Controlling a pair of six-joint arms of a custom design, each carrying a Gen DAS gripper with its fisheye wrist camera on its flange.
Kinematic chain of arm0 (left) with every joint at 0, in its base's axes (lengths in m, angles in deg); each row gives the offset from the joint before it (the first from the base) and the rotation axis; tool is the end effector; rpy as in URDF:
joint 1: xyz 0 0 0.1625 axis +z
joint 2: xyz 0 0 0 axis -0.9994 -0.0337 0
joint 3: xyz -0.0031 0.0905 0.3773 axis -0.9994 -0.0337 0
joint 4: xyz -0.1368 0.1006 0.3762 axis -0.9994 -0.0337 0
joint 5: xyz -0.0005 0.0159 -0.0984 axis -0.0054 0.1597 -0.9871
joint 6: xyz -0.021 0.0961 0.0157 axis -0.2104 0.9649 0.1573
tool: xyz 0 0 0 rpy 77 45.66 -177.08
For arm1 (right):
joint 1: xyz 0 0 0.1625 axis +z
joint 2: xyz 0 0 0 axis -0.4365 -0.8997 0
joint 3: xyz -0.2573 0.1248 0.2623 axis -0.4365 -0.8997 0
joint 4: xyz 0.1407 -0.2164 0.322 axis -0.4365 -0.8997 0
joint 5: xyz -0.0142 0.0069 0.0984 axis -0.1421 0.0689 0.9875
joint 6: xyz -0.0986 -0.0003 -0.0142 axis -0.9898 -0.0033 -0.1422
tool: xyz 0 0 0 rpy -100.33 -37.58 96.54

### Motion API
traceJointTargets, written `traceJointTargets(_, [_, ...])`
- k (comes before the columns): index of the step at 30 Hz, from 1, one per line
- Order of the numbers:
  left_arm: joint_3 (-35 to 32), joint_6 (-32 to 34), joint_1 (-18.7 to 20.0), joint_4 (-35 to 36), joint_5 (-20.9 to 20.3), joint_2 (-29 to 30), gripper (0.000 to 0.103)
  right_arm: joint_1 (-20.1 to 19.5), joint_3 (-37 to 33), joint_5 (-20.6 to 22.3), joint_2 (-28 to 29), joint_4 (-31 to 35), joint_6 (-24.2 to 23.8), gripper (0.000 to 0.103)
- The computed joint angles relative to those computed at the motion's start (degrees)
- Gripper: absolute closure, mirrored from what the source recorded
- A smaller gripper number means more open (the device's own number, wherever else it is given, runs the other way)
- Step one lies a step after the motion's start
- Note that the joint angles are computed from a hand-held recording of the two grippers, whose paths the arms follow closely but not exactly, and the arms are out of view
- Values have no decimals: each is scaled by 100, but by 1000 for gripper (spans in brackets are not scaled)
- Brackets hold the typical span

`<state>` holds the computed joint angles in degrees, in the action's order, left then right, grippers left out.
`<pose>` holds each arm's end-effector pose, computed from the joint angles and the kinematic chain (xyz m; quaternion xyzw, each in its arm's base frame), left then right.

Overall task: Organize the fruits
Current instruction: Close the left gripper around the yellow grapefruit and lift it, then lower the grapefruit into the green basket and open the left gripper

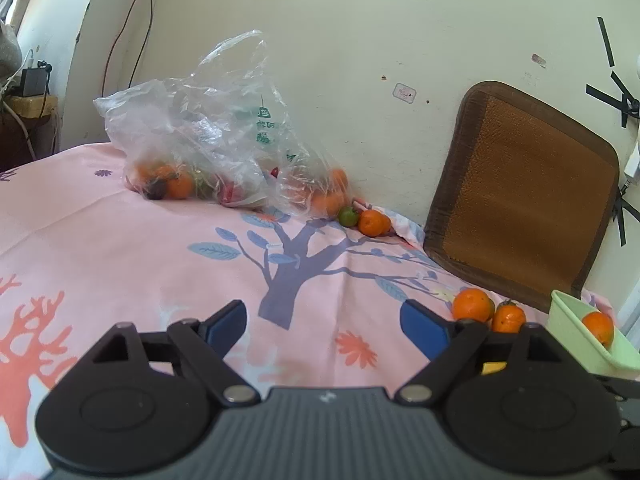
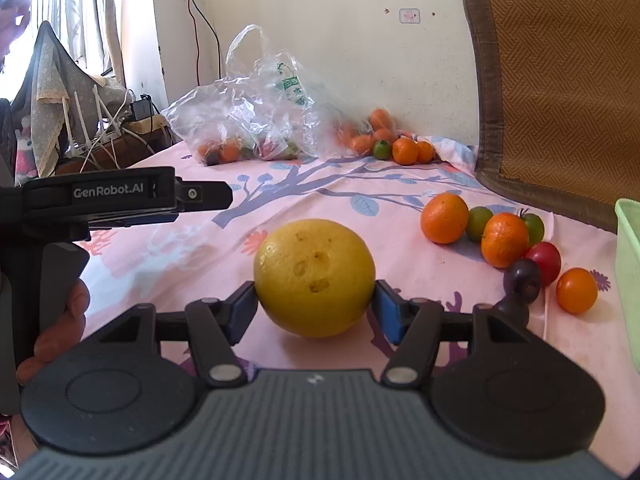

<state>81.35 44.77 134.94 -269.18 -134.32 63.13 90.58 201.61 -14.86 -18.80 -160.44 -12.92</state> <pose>-0.2971 -0.5967 -0.1045 0.2190 0.8635 -0.4349 0.1317 -0.0875 -0.5412 0.2044 0.2671 -0.8275 0.4258 0.2501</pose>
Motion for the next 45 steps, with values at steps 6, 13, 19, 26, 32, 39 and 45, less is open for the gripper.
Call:
traceJointTargets(6, [158, 162, 102, 298, -809, -186, 15, 47, 72, -113, 81, -275, -210, 38])
traceJointTargets(13, [337, -183, 142, 927, -2257, -440, 15, 102, 103, -268, 183, -555, -450, 38])
traceJointTargets(19, [-64, 31, -90, 1685, -1881, -200, 35, 83, 124, -241, 180, -621, -431, 39])
traceJointTargets(26, [-360, 149, -303, 1956, -2057, -70, 45, -244, 484, 219, -138, -1185, -172, 39])
traceJointTargets(32, [-1739, 456, -610, 2738, -2551, 647, 45, -781, 688, 827, -591, -2096, 28, 39])
traceJointTargets(39, [-4145, 618, -691, 4126, -2959, 2064, 45, -1289, 393, 752, -885, -2288, 657, 39])
traceJointTargets(45, [-5115, 519, -732, 4863, -2777, 2651, 45, -1200, 59, 131, -705, -2117, 740, 39])
